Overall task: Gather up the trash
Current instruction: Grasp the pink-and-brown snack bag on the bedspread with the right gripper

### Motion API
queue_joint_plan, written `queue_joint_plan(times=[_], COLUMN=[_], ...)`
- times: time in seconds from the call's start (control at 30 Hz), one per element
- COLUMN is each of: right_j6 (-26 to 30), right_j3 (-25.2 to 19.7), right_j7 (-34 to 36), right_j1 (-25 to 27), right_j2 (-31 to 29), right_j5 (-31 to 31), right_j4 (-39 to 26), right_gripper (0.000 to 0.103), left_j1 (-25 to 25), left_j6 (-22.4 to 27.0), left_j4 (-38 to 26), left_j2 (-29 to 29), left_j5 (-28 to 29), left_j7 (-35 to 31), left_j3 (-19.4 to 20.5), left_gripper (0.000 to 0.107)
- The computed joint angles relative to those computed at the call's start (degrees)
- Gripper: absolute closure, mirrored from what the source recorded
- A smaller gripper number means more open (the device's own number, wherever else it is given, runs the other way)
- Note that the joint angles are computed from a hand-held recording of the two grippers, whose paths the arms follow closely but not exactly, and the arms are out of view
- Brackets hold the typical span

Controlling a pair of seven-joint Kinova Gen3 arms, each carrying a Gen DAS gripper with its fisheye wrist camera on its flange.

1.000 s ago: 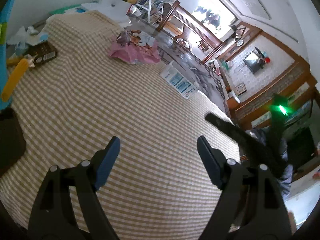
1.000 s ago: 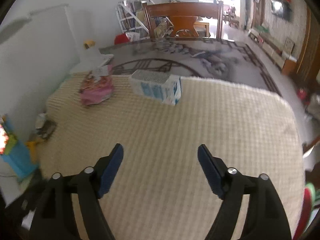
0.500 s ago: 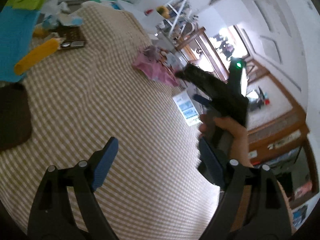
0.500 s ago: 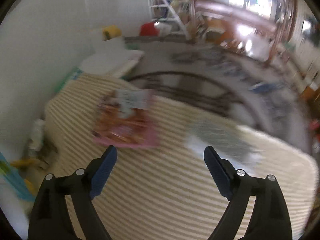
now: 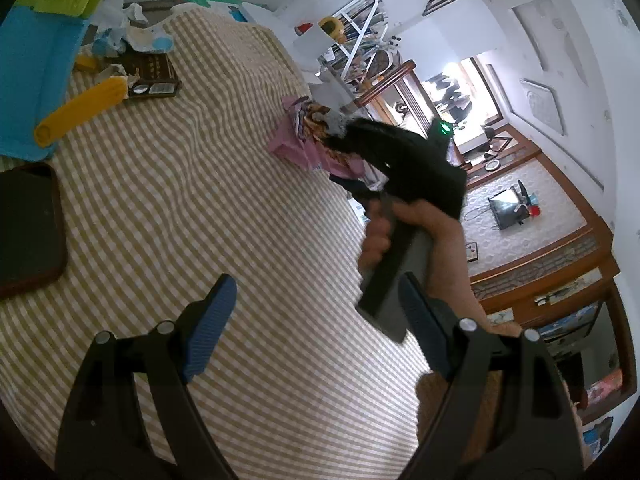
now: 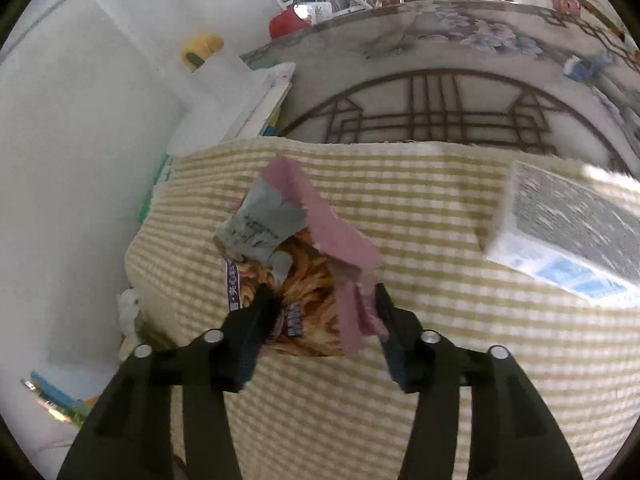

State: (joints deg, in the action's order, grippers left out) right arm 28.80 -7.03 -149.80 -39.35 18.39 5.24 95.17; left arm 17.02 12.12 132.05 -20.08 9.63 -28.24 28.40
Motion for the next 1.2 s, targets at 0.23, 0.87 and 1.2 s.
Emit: queue_joint_plan(times=[0.23, 0.87, 1.2], right_j6=[-0.6, 10.1, 5.1], right_j3=[-0.7, -42.8, -38.9], right_j7=[-15.2, -58.4, -54.5], right_j1=[-4.0, 10.8, 10.8], right_j2=[-14.1, -53.2, -56.4], right_j5=[14.0, 5.4, 0.3], right_j4=[14.1, 40.5, 44.0], right_gripper=[0.066, 0.066, 0.044], left_j1=[-3.1, -17.8, -18.1], left_j6=[1.6, 14.6, 22.9], left_j4=[-1.3, -11.1, -13.3], left_j2=[0.6, 11.1, 21.7], left_j5=[-2.3, -29.0, -52.3], left_j7=[0.7, 19.5, 40.0], left_j3=[3.7, 30.6, 42.3], left_gripper=[0.027, 0.027, 0.027])
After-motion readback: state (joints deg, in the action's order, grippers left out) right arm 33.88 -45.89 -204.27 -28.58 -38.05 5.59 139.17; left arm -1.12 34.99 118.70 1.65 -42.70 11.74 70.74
